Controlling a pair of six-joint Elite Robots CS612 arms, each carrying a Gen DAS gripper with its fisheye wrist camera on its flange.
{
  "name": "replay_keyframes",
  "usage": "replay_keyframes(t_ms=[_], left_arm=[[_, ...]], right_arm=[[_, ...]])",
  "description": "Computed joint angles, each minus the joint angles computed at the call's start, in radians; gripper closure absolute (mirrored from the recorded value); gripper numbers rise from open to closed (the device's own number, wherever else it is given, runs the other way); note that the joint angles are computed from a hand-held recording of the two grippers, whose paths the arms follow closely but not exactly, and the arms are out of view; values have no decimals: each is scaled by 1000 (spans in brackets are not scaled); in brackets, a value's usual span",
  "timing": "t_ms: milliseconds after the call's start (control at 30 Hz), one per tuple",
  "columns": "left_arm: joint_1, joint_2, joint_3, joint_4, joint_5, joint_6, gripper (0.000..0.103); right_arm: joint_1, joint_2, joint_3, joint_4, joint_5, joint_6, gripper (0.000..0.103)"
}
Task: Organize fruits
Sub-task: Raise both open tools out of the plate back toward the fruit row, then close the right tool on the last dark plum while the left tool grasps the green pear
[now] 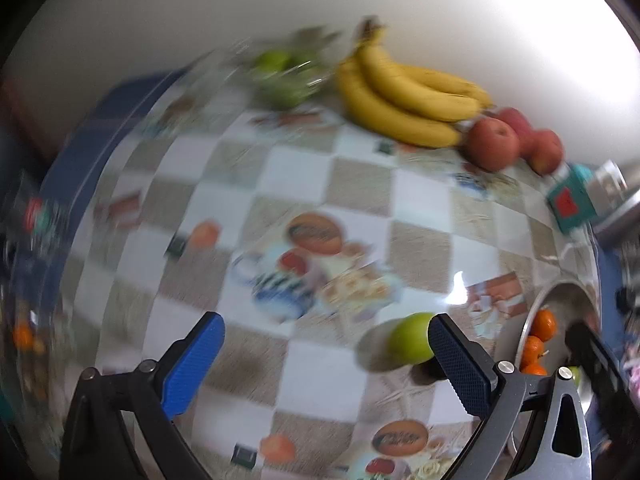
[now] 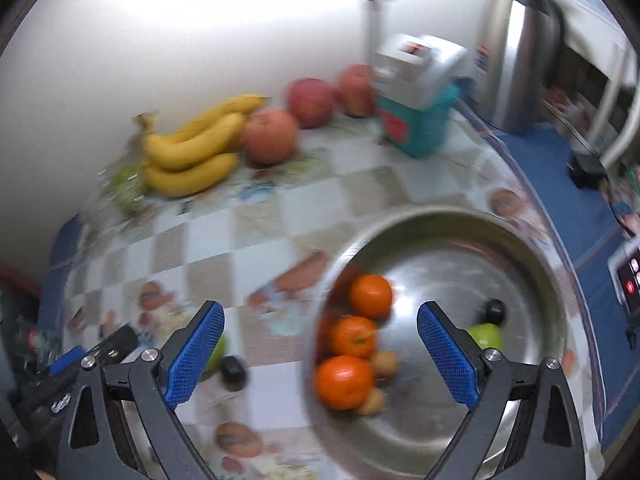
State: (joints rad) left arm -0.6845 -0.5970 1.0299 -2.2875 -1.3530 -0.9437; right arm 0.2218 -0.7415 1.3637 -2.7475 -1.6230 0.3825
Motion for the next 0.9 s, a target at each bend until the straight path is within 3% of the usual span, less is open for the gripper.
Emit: replay_keyframes(t_ms=[100,200,400,600,733,800,867,900], left_arm=[[10,-27,48,-22,2,-51,0],[14,-41,70,-2,21,-82,0],[18,-22,45,19,-1,-71,0],[17,10,2,42,-24,-48,0],[17,25,-16,54,-42,-44,0],[18,32,-23,58,-53,-45,0],[18,37,-26,56,-68,-46,0],[19,39,-29,55,-73,-47,0]], right_arm=[[19,-4,6,-16,-3,-52,6],[26,1,1,-29,37,-86,6],[32,25,-32,3,76,-130,6],[36,50,-64,65,105,-164,13],[38,61,-75,92,126,-173,27],[39,65,-79,102,124,-187,28],[39,68,-83,114,129,-190,41],[38,69,-84,118,135,-189,43]])
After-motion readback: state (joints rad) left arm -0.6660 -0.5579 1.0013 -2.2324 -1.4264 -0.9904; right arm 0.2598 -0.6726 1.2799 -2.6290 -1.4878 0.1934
